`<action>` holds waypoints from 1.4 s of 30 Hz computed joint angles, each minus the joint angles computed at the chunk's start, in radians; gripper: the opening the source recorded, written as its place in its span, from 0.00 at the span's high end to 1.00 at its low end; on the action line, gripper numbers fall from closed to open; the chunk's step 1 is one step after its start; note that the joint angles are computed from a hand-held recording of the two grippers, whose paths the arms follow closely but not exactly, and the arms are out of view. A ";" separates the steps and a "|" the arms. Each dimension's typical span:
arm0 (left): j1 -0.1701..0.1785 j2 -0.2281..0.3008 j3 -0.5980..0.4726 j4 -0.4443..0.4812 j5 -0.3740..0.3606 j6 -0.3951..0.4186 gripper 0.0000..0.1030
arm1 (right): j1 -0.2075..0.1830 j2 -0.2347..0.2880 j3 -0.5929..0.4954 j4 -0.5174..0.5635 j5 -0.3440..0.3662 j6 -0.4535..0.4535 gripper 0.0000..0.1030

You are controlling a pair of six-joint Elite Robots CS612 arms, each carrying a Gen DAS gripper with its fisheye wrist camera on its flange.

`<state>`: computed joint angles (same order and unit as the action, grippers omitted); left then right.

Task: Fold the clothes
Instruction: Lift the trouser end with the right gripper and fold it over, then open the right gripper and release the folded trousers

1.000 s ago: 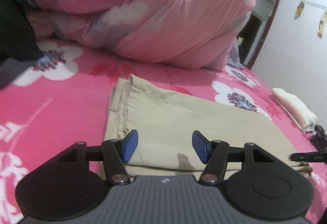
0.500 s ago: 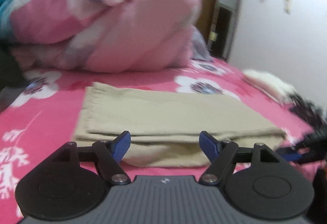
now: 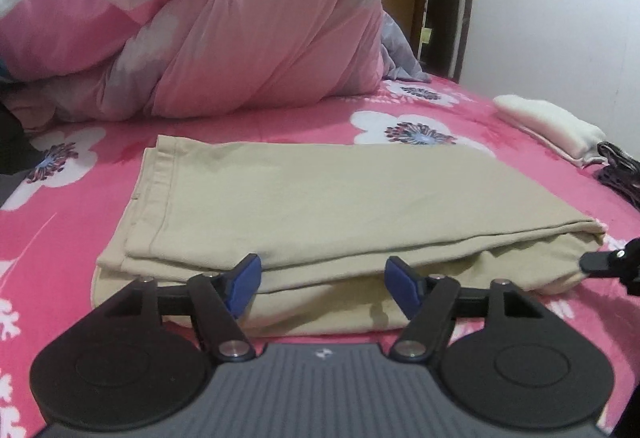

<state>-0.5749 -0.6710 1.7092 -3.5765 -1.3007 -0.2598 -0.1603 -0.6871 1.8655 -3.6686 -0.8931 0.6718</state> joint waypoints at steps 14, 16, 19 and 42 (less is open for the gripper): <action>0.001 -0.010 0.029 -0.054 -0.002 0.019 0.31 | 0.023 -0.079 0.073 0.073 -0.239 -0.264 0.95; -0.003 -0.015 0.045 -0.071 0.014 0.014 0.31 | 0.026 -0.082 0.079 0.046 -0.238 -0.288 0.95; -0.005 -0.027 0.072 -0.087 0.040 -0.031 0.31 | 0.041 -0.081 0.072 0.029 -0.229 -0.352 0.94; 0.002 -0.003 -0.138 0.286 0.049 -0.057 0.28 | 0.161 -0.039 -0.067 0.073 -0.426 -0.548 0.56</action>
<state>-0.5733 -0.6739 1.5714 -3.2902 -1.2521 -0.3169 0.0004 -0.7259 1.7986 -3.5958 -1.3191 0.1233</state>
